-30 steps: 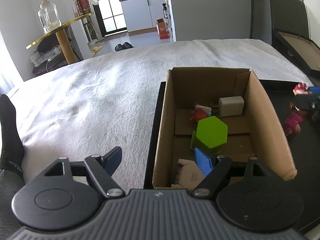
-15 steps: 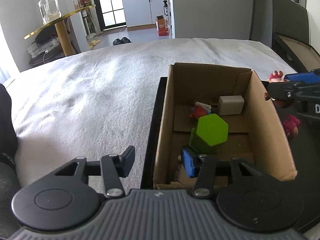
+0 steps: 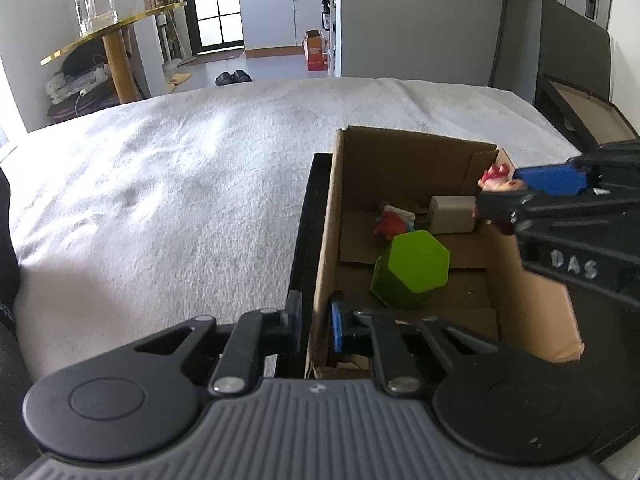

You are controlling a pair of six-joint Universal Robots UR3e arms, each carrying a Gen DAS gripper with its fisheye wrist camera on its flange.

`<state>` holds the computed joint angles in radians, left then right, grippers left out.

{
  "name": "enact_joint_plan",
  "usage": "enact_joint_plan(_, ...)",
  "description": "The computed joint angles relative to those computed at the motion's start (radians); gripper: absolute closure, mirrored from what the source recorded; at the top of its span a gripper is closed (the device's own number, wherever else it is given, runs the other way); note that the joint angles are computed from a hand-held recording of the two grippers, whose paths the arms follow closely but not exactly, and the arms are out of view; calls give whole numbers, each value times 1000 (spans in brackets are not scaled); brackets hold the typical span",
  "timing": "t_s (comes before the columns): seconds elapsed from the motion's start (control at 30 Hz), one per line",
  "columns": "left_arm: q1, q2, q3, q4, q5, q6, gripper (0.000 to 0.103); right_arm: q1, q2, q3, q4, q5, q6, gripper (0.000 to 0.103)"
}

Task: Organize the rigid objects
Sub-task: 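Carry the boy figure into the box and open the right gripper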

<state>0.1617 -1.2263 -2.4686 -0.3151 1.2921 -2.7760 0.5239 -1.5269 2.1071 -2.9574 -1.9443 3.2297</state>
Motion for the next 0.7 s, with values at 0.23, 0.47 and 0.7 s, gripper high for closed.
enact_joint_plan(0.23, 5, 6, -2, -7, -7, 0, 90, 9, 46, -19, 6, -20, -45, 71)
enact_joint_plan(0.47, 2, 11, -1, -12, -4, 0, 90, 36, 101, -31, -35, -75, -141, 71)
enact_joint_plan(0.7, -24, 5, 7, -4, 25, -8, 89, 48, 98, -28, -26, -120, -153, 71)
